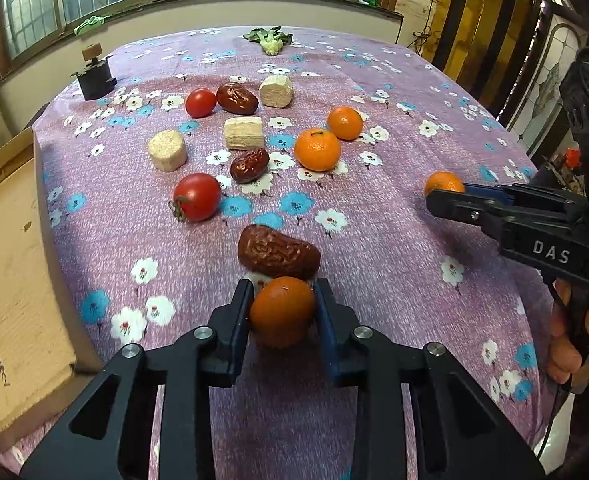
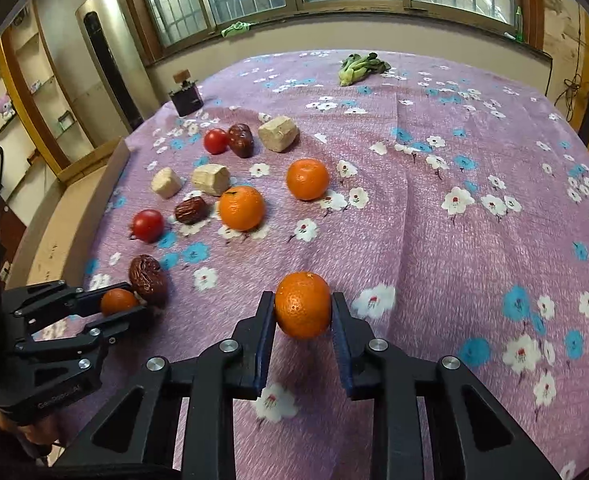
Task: Organize fruits
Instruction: 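Carry the held oranges with both tools over the cardboard tray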
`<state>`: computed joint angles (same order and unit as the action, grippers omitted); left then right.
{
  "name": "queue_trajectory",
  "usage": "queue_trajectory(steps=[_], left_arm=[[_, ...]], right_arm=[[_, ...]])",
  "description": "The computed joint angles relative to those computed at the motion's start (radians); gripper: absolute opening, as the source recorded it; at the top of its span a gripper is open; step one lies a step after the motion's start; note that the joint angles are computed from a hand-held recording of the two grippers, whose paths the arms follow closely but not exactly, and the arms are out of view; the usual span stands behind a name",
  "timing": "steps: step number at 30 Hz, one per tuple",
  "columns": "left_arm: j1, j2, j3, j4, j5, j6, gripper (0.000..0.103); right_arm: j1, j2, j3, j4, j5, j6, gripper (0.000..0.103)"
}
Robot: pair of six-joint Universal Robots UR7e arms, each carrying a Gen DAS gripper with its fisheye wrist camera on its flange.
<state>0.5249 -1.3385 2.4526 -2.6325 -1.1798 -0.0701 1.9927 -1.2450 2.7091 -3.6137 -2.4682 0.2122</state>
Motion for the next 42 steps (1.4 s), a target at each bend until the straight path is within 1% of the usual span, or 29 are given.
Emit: queue_trajectory(steps=[6,13,23,30,38,42], left_arm=[[0.010,-0.080,0.012,0.045,-0.016,-0.010,0.028],[0.015,-0.168,0.023,0.087,-0.007,-0.023,0.028],[0.029,-0.256,0.025,0.130,0.020,-0.032,0.028],[0.042,-0.302,0.019,0.149,0.050,-0.029,0.028],[0.074,-0.334,0.008,0.167,0.080,-0.025,0.028],[0.091,-0.347,0.002,0.174,0.093,-0.020,0.028]], right_arm=[[0.086,-0.018,-0.007,0.057,-0.012,0.071,0.027],[0.155,0.005,-0.040,0.101,-0.015,0.110,0.027],[0.195,0.070,-0.101,0.123,0.016,0.109,0.027],[0.207,0.099,-0.140,0.137,0.042,0.089,0.027],[0.219,0.145,-0.196,0.149,0.080,0.056,0.027],[0.216,0.172,-0.231,0.152,0.124,0.032,0.027]])
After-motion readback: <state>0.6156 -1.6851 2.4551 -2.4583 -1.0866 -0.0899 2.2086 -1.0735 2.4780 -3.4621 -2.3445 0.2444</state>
